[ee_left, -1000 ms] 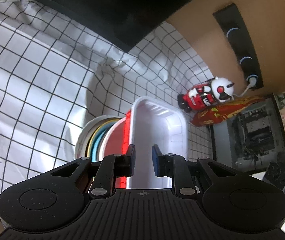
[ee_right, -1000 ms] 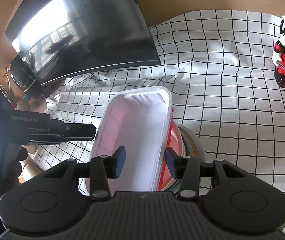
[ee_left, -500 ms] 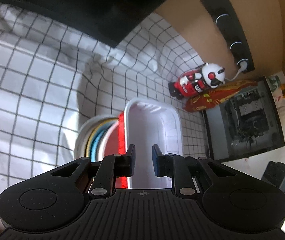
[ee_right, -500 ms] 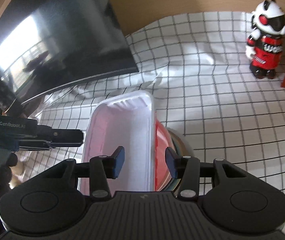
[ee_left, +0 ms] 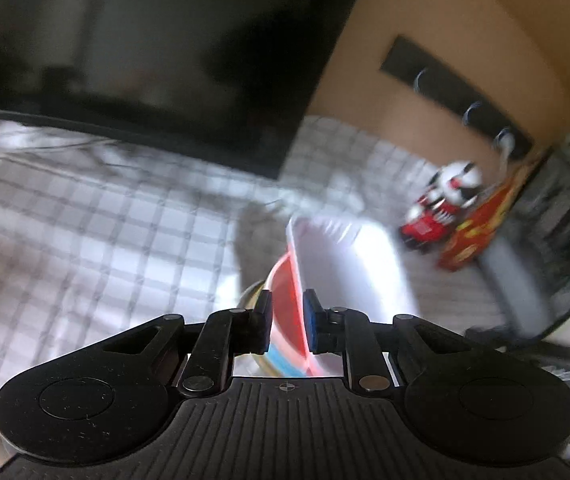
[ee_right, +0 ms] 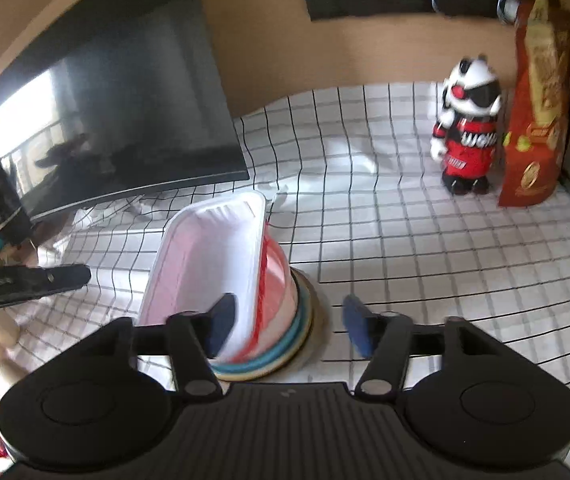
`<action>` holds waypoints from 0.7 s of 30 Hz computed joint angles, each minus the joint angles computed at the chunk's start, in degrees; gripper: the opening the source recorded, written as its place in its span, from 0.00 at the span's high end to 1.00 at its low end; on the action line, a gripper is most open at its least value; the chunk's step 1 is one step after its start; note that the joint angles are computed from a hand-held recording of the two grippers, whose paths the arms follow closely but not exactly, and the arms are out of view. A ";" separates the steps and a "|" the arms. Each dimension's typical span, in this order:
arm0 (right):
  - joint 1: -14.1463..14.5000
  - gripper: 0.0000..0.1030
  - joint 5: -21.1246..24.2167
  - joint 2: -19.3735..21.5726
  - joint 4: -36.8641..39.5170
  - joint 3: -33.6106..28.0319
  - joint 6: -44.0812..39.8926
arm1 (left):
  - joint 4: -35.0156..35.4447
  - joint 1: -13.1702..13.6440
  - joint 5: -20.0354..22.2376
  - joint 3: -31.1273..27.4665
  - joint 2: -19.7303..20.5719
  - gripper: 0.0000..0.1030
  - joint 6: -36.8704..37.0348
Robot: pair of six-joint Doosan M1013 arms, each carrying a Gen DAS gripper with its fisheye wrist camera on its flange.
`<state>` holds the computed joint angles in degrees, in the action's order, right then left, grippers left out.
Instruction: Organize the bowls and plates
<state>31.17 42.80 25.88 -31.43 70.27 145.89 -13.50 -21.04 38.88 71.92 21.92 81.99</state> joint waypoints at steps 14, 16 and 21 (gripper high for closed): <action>6.51 0.17 0.41 -7.67 -1.03 11.45 3.49 | 12.12 -8.76 3.03 12.41 -10.57 0.84 -8.64; 6.73 0.17 1.38 -8.13 -1.43 11.77 4.12 | 11.92 -9.44 3.85 12.85 -11.18 0.84 -8.36; 6.84 0.17 2.86 -8.96 -0.42 12.54 5.14 | 12.90 -10.72 4.91 13.42 -12.02 0.84 -9.44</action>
